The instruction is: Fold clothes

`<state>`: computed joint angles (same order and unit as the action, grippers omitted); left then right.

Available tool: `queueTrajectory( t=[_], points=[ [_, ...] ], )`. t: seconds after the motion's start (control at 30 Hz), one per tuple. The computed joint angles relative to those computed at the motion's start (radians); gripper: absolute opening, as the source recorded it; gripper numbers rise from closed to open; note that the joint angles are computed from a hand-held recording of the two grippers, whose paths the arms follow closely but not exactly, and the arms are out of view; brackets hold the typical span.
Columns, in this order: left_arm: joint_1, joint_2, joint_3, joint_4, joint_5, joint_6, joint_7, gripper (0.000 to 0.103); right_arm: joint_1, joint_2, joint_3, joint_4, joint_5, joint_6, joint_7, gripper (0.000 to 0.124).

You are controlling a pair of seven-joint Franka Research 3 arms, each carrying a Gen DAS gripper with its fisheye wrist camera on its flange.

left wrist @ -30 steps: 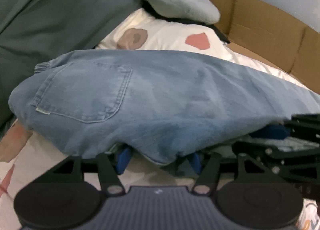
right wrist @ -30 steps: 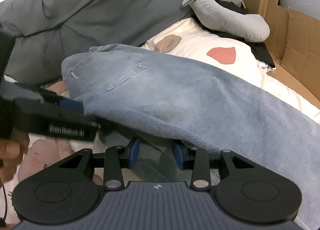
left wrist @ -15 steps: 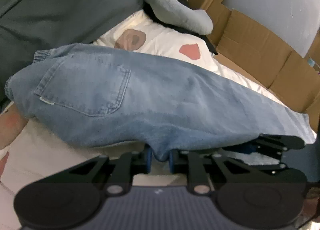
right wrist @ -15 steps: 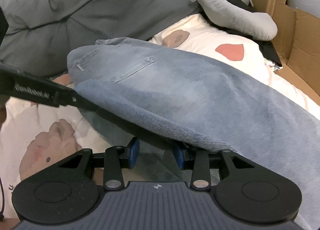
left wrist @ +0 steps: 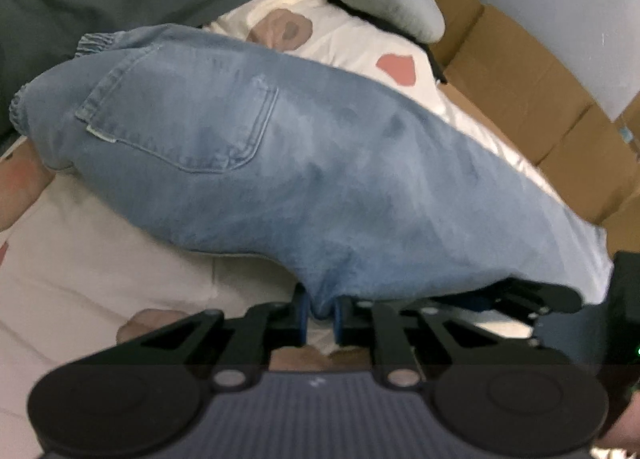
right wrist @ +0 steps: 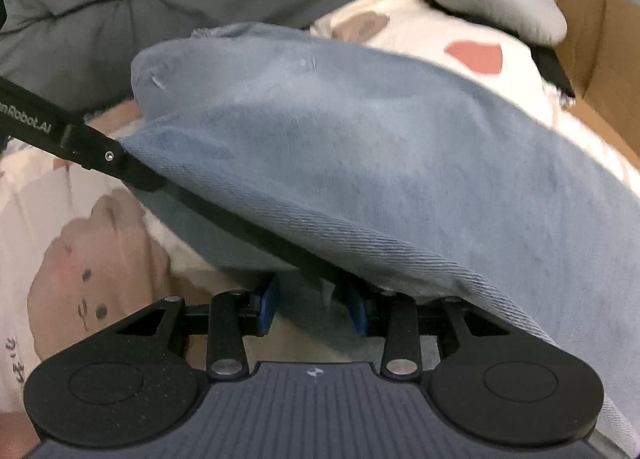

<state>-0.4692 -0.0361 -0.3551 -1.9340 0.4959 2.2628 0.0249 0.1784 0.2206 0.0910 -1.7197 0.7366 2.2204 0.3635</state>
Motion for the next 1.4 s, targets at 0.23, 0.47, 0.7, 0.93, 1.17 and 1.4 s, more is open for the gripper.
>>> queueTrajectory(
  t=[0.23,0.47,0.7,0.93,1.17,1.4],
  points=[
    [0.019,0.004,0.018,-0.067,-0.053,0.070,0.000,0.013,-0.049,-0.013,-0.027,0.013,0.029,-0.107,0.003,0.043],
    [0.034,0.001,0.021,-0.101,-0.078,0.127,-0.028,0.013,-0.091,0.000,-0.054,0.052,0.038,-0.166,0.099,0.043],
    [0.028,0.002,0.017,-0.093,-0.064,0.114,-0.008,0.014,-0.141,0.024,-0.077,0.096,0.030,-0.184,0.200,0.043],
    [0.027,0.002,0.016,-0.082,-0.062,0.100,0.017,0.014,-0.199,0.039,-0.099,0.122,0.022,-0.135,0.286,0.043],
    [0.028,-0.005,0.017,-0.093,-0.066,0.119,-0.024,0.013,-0.245,0.051,-0.113,0.130,0.003,-0.064,0.327,0.043],
    [0.031,-0.005,0.018,-0.095,-0.070,0.135,-0.040,0.014,-0.291,0.090,-0.136,0.160,-0.023,0.027,0.423,0.043]
  ],
)
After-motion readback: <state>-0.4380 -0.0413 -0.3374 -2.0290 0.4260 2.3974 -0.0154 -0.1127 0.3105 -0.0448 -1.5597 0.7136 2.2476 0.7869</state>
